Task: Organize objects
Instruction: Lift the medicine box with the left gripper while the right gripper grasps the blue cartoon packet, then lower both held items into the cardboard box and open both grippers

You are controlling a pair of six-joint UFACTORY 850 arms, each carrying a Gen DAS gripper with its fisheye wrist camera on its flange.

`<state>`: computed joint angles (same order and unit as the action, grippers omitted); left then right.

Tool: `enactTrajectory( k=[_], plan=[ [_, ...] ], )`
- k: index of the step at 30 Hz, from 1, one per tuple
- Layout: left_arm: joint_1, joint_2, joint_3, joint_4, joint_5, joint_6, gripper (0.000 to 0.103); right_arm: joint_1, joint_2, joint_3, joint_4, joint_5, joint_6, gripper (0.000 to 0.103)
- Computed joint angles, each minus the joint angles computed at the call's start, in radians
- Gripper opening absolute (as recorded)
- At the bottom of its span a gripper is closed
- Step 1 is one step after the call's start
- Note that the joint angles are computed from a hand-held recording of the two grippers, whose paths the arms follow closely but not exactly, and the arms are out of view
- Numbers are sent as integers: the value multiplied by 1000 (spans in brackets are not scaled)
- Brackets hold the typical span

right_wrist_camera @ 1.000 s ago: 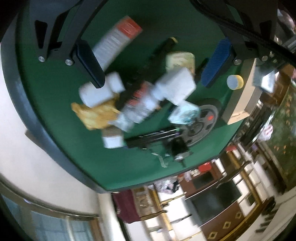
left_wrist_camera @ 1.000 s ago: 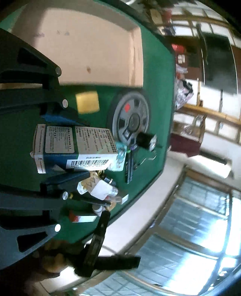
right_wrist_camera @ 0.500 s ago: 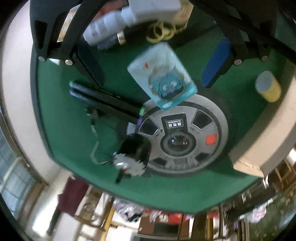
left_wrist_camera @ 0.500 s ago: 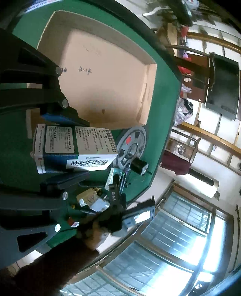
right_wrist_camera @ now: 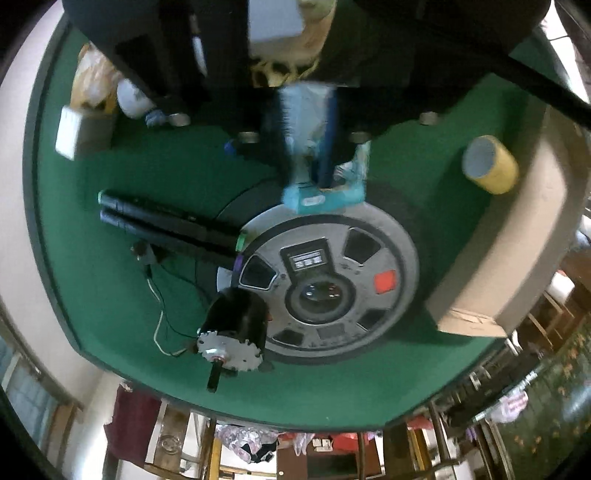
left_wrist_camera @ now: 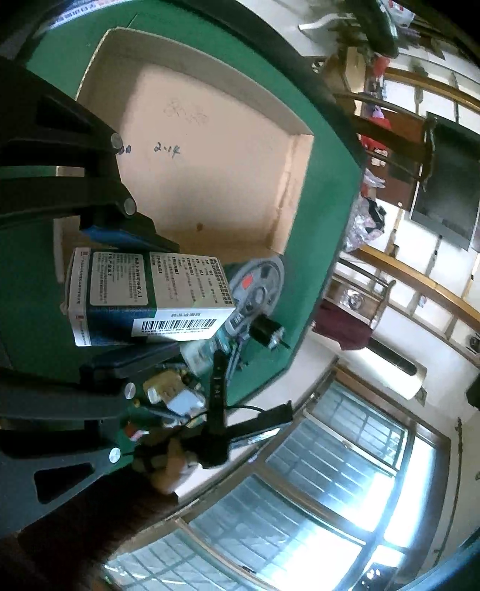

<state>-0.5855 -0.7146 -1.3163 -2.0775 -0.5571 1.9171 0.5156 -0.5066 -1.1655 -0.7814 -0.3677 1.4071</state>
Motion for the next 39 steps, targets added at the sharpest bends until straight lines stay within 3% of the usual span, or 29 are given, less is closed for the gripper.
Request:
enactTrajectory(
  k=[3,5,7,9,15,16,18,19,25,29,31,34,35,39],
  plan=[
    [-5,34,31,-29,-19,31,40,14,-2,-1,20,-17,-15,11],
    [-11,52,47,-45,-19,39,40,4,-11,-13,70,7,-36,19],
    [-17,68,61,-52,-14,37,40,-1,-25,-24,73,17,6,50],
    [-21,84,79,-68,-14,45,40,14,-27,-24,10,20,109,57],
    [-20,114,100,-52,-44,-12,40,43,-134,-137,75,-99,33,55],
    [-21,122,103,-50,-43,-16,40,55,-136,-137,21,-108,76,37],
    [-25,146,109,-41,-45,-24,40,61,-125,-130,21,-86,85,17],
    [-24,157,110,-29,-53,-34,40,65,-113,-120,7,-75,105,13],
    [12,253,98,70,-155,-135,40,94,41,3,-228,31,362,11],
    [29,315,48,163,-155,-207,40,124,178,40,-427,68,540,11],
    [29,324,-12,238,-104,-269,40,140,229,14,-402,63,499,12],
    [12,300,-129,334,54,-329,40,141,227,-122,-209,50,273,12],
    [10,279,-173,384,91,-376,40,144,206,-176,-146,7,239,12],
    [14,122,-363,607,204,-614,40,124,77,-364,10,-1,73,12]
  ],
)
